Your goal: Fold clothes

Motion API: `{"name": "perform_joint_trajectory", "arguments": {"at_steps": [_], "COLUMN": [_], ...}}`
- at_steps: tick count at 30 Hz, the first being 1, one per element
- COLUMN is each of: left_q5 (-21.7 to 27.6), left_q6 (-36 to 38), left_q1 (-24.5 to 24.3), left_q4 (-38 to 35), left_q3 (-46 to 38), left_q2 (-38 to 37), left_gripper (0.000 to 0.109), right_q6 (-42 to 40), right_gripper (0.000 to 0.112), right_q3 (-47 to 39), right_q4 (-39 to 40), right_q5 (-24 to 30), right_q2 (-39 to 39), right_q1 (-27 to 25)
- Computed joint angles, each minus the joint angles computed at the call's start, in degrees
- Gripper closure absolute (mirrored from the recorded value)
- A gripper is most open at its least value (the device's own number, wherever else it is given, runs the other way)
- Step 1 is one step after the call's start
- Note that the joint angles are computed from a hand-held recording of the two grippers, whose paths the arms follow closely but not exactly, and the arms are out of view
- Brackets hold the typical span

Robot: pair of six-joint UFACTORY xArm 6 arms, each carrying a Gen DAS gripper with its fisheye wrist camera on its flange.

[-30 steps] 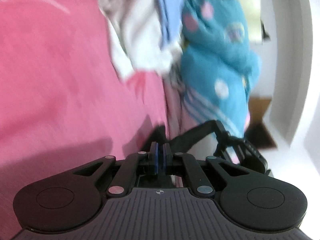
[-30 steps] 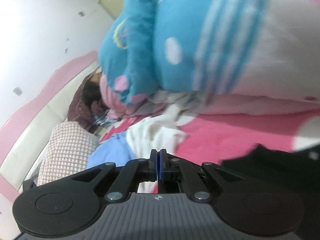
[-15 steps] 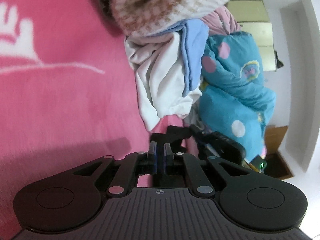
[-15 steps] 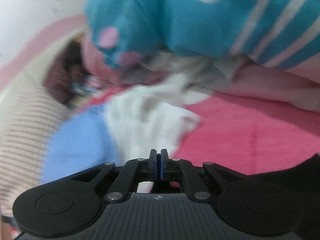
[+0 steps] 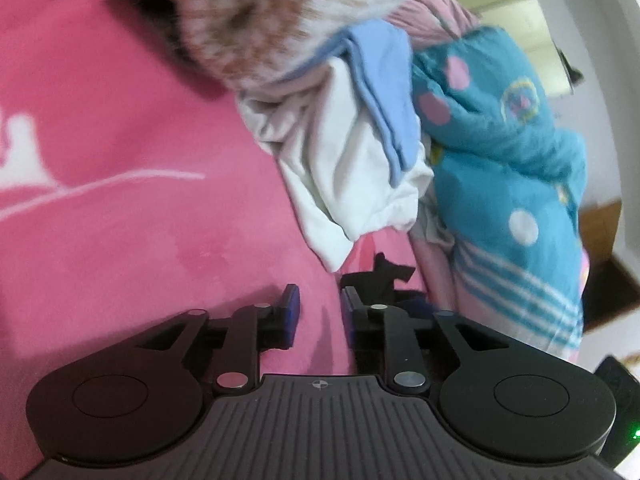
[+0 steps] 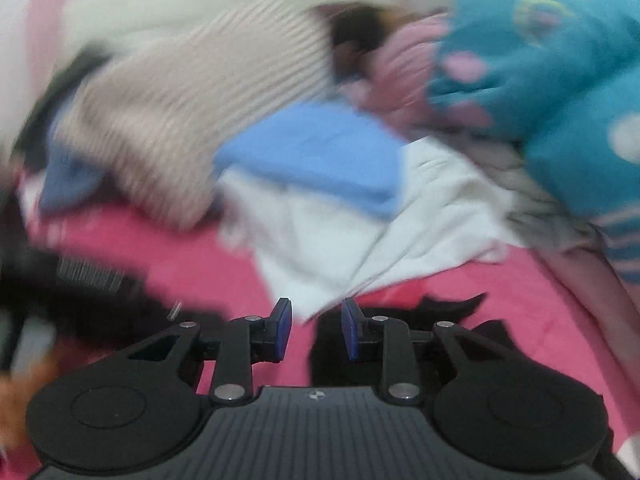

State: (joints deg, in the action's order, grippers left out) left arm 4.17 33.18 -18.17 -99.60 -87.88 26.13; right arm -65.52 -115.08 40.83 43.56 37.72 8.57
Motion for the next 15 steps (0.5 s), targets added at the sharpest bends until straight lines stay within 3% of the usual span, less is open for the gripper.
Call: {"name": "perform_joint_trajectory", "arguments": {"at_steps": [3, 5, 6, 10, 15], "left_q5": [1.52, 2.43, 3.03, 10.20, 16.62], "left_q6": [1.61, 5.28, 7.64, 15.51, 19.58], "left_q1": [0.22, 0.30, 0.41, 2.51, 4.43], "left_q4": [3.45, 1.34, -0.87, -13.10, -23.92], "left_q3": [-1.04, -1.90, -2.50, -4.41, -3.87], "left_q2": [0.95, 1.50, 1.87, 3.56, 3.86], "left_gripper": [0.079, 0.076, 0.076, 0.075, 0.072], "right_q6": [1.17, 3.71, 5.46, 14.63, 35.12], "right_gripper": [0.084, 0.091, 0.101, 0.110, 0.111], "right_q3": [1.19, 0.31, -1.08, -8.69, -26.06], "right_q4": [-3.15, -3.44, -2.41, 10.02, 24.86], "right_q5": [-1.10, -0.90, 0.14, 9.21, 22.95], "right_q2": [0.68, 1.93, 2.98, 8.34, 22.32], "right_q1": [0.28, -0.53, -1.22, -6.20, -13.09]}}
